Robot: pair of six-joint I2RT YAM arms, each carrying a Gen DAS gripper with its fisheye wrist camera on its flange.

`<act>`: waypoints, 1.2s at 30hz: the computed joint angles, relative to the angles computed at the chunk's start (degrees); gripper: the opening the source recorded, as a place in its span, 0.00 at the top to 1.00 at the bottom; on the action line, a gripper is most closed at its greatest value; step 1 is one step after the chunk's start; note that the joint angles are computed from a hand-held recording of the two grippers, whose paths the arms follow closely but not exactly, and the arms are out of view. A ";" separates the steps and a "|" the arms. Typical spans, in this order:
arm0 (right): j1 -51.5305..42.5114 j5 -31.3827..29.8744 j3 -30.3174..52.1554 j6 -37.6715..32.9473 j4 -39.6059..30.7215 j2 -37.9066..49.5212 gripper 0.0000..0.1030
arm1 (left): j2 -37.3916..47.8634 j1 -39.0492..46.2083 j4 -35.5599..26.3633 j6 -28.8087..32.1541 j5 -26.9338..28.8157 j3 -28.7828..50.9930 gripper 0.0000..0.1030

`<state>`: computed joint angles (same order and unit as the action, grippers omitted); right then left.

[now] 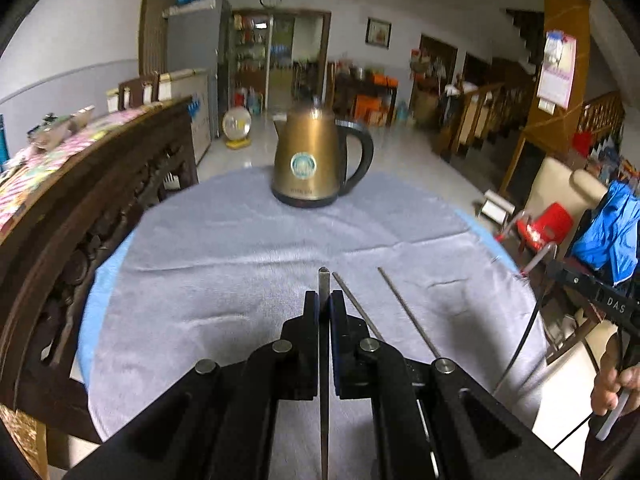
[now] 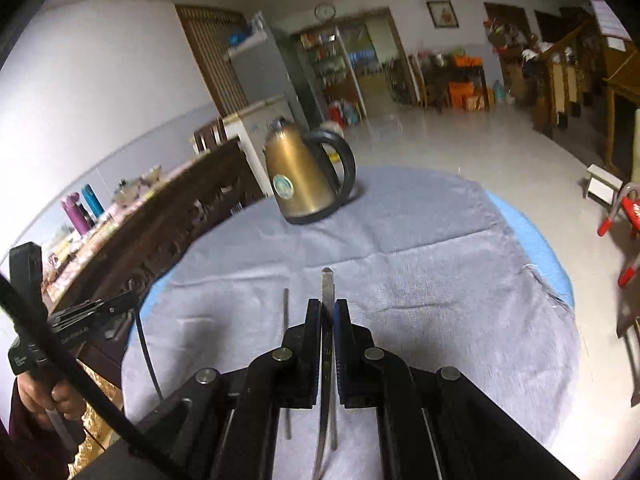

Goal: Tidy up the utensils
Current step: 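Lift both held chopsticks and carry them over the metal cup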

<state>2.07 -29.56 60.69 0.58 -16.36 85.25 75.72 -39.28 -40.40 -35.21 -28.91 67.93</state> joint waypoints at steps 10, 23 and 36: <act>-1.18 1.64 -11.63 4.65 1.22 -22.49 0.94 | -7.34 -14.73 -8.59 -11.16 -15.36 1.33 0.95; 0.44 -2.30 -8.08 6.45 -5.79 -38.24 0.94 | -10.23 -28.66 -8.78 -13.67 -32.25 8.10 0.95; 16.70 11.00 -12.22 7.06 -3.77 -39.18 0.94 | -7.83 -23.95 2.83 -16.84 -29.17 -2.79 0.95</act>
<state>18.77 -18.56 48.47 7.63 -20.13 46.06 67.89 -63.23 -37.57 -52.04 -58.07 65.14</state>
